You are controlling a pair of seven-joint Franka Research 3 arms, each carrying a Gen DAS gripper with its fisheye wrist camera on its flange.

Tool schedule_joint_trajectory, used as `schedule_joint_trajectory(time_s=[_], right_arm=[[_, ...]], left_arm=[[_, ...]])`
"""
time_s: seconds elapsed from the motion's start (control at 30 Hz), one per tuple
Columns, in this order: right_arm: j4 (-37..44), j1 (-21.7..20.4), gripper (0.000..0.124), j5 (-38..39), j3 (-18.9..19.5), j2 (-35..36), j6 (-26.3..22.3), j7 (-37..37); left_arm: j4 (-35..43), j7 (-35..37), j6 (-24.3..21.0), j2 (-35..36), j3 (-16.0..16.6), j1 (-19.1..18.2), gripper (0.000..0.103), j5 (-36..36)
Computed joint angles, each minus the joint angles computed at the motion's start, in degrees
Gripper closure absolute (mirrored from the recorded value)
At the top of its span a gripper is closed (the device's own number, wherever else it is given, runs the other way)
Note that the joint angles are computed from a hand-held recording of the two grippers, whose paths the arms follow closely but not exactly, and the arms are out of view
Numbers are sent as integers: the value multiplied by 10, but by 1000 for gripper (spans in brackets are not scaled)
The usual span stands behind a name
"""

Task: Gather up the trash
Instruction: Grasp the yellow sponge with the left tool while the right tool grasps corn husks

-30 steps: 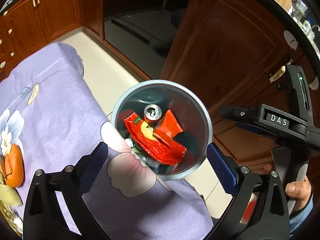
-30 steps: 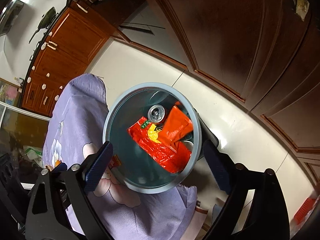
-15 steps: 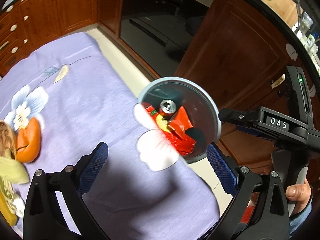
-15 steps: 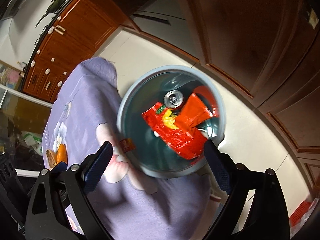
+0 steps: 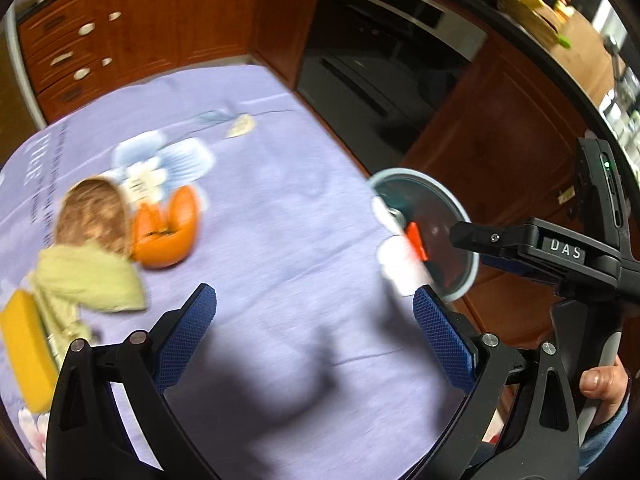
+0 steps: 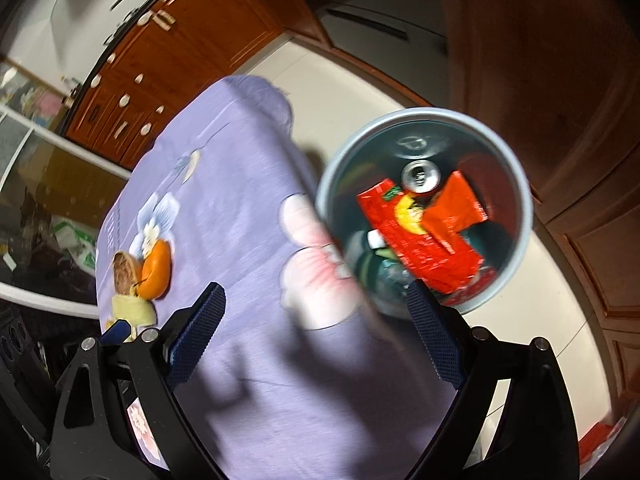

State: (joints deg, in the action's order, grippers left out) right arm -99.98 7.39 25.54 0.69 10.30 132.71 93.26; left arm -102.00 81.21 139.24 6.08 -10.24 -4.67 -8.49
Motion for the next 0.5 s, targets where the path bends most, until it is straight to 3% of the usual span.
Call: schedule_joint_trajectory(time_s=[0.5], right_arm=[[128, 87, 36, -70, 39, 70, -54, 9]], left_arm=[[-228, -41, 63, -186, 85, 64, 4, -1]])
